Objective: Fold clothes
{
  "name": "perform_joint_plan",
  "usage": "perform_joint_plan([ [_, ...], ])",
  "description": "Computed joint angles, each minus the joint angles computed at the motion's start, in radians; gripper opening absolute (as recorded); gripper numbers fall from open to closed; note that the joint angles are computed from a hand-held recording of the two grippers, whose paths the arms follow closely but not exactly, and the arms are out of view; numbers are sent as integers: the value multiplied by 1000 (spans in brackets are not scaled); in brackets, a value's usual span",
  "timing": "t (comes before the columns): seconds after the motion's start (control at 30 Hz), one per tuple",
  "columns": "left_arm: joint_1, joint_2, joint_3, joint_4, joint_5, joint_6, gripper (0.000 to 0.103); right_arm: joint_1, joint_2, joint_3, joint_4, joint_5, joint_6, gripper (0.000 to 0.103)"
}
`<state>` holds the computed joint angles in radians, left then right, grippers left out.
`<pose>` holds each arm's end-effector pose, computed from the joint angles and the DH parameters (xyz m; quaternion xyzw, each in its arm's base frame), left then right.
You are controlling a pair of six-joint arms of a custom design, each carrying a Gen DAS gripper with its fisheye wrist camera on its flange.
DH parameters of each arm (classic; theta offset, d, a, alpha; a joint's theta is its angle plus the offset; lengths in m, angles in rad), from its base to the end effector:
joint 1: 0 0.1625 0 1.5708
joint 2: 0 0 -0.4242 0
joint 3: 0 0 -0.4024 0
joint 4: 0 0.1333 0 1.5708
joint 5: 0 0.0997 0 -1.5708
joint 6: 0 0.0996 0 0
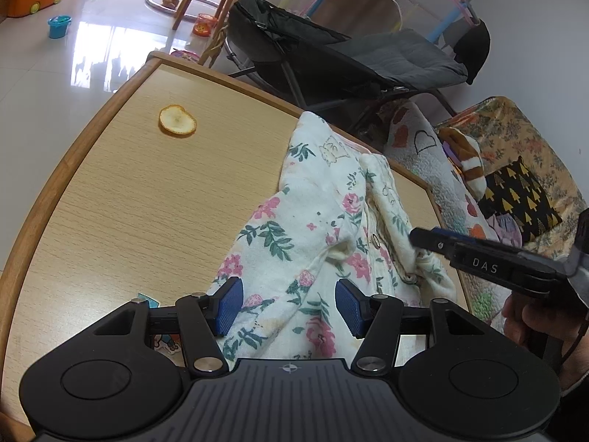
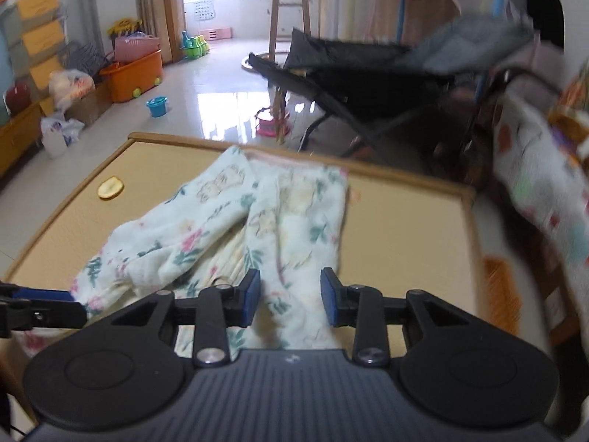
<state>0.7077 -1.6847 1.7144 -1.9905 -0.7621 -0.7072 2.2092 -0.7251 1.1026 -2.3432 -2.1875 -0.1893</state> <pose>-0.2254 -0.4631 0.5463 -0.0058 0.9051 -0.3988 0.1471 0.5464 -0.6092 0.2589 0.3212 -0.8794 0.2485 0.2485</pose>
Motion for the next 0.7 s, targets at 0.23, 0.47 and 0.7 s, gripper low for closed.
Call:
perform_joint_plan([
  [0.23,-2,2,0,3,4,9,58,13,0,13,5,35,-25,35],
  [0.47,-1,5,-3,3,4,8,58,25,10,3,28,38,-49,35],
  [0.7,1,11,-12,5,2,9,58,36,41,-38,115,-6,-51,35],
])
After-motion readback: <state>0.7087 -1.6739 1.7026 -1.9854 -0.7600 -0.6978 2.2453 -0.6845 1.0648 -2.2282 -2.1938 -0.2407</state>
